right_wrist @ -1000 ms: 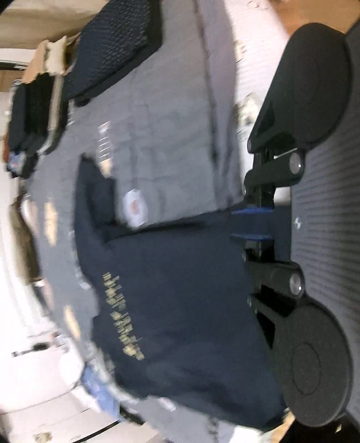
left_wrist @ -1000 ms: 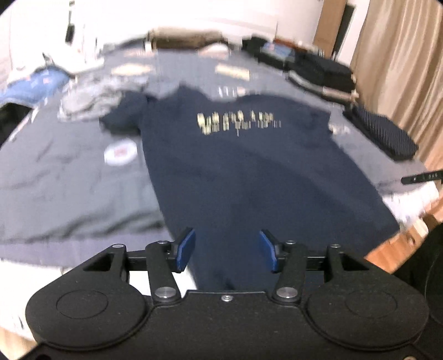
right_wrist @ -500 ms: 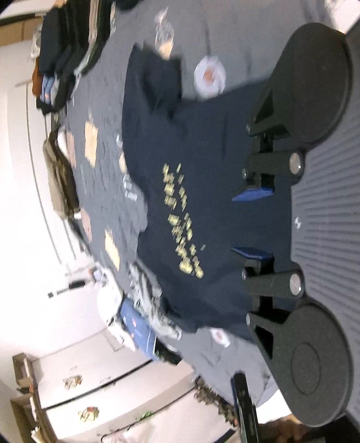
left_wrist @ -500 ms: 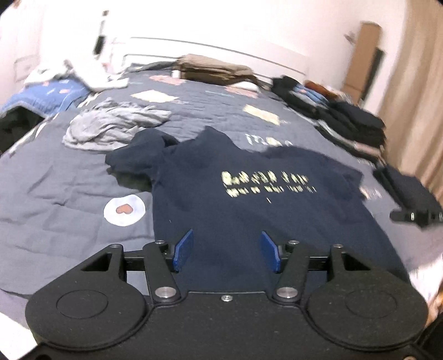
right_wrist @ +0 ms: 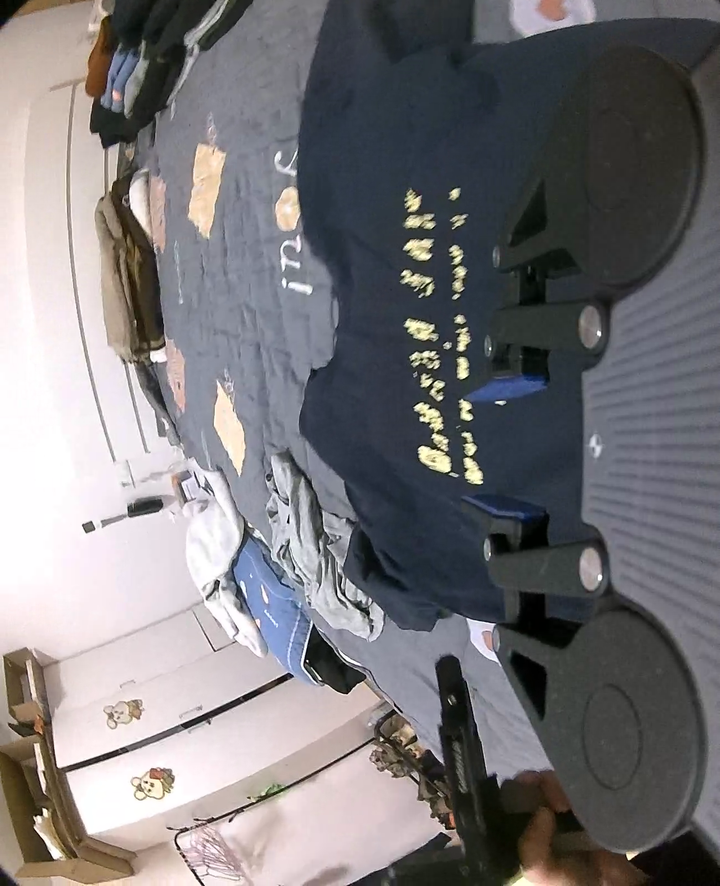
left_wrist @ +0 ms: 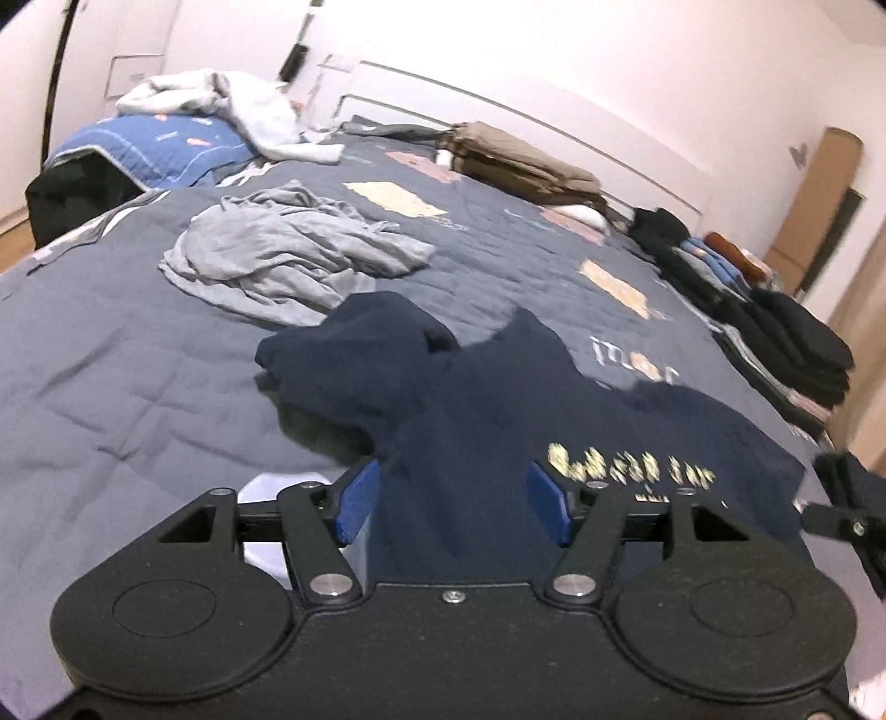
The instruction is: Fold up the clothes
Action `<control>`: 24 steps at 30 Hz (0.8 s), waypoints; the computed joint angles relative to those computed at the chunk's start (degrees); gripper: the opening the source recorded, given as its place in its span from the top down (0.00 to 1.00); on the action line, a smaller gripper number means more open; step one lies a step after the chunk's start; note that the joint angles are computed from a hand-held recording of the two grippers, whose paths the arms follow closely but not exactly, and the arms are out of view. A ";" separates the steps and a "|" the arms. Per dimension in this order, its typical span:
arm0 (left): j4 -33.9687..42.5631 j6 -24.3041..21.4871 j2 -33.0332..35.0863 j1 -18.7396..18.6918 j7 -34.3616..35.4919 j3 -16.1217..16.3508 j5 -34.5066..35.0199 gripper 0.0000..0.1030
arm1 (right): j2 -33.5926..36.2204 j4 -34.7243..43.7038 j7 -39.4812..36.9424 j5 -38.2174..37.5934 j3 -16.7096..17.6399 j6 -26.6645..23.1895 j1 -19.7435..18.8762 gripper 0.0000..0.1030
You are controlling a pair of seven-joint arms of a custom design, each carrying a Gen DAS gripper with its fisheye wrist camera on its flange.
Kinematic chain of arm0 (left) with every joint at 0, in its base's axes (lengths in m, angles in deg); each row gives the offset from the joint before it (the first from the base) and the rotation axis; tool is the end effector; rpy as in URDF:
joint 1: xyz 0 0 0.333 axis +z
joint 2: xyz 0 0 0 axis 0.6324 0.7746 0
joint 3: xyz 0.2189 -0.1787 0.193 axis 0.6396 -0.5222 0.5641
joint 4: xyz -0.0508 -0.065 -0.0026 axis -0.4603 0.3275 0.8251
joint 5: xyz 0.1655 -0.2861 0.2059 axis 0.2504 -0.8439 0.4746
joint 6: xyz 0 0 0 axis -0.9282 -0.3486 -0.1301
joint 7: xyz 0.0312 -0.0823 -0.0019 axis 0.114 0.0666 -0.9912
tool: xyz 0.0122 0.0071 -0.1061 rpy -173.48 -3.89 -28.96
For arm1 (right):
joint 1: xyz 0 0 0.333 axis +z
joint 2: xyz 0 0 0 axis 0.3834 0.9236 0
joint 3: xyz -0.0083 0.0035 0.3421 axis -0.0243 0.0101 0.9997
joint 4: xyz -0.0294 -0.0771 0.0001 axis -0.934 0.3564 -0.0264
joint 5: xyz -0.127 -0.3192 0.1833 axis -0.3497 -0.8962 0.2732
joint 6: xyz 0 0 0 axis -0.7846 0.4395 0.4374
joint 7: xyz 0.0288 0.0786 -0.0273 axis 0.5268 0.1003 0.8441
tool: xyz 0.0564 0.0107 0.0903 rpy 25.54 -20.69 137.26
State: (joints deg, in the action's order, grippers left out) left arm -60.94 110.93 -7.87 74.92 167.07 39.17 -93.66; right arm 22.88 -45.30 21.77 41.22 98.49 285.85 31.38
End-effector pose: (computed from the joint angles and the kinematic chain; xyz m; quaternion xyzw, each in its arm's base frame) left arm 0.7597 0.0208 0.3637 -0.5722 0.6755 -0.4458 0.1328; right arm 0.6177 0.1732 0.3952 -0.5863 0.6533 -0.2094 0.4308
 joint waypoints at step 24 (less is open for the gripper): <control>46.58 -20.95 21.72 -18.14 -23.69 17.93 -14.52 0.33 | 13.92 11.83 15.46 -19.82 16.21 4.26 -15.85 0.65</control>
